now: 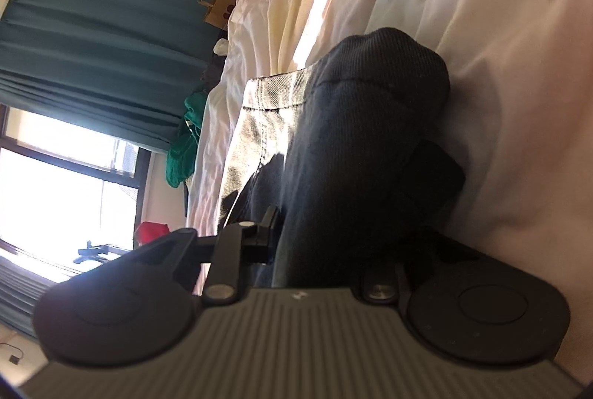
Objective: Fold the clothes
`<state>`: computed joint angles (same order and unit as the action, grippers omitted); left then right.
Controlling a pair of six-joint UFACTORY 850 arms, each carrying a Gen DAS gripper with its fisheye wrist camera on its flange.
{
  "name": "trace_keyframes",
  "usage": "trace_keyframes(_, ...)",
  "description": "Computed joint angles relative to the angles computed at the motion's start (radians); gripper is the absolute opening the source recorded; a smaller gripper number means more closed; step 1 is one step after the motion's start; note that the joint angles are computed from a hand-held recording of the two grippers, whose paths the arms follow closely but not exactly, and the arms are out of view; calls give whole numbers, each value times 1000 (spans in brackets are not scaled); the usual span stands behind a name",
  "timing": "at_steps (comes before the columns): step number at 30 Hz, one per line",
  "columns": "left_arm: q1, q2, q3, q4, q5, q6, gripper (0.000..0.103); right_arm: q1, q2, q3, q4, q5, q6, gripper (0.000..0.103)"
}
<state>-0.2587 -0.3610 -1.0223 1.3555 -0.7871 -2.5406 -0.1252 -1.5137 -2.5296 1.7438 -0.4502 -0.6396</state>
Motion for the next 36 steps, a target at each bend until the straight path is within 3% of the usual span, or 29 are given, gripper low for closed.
trace_keyframes(3,-38,-1,-15,-3,-56,45,77,0,-9,-27,-58,23,42,12)
trace_keyframes(6,-66,-4,-26,13,-85,72,79,3,9,-16,-82,59,25,11)
trace_keyframes(9,-86,-16,-42,46,-68,92,79,7,57,51,37,91,-142,10)
trace_keyframes(14,-116,-30,-44,152,-125,63,79,3,114,143,258,99,-358,10)
trace_keyframes(18,-101,-21,-18,263,-44,-16,79,-5,76,94,62,106,-131,10)
trace_keyframes(20,-105,-39,-30,298,-39,-49,79,-9,58,72,-5,98,-55,10)
trace_keyframes(29,-140,-229,-208,350,-87,3,79,-2,71,101,6,104,-139,10)
trace_keyframes(36,-140,-406,-411,295,-59,295,79,2,94,142,66,114,-226,11)
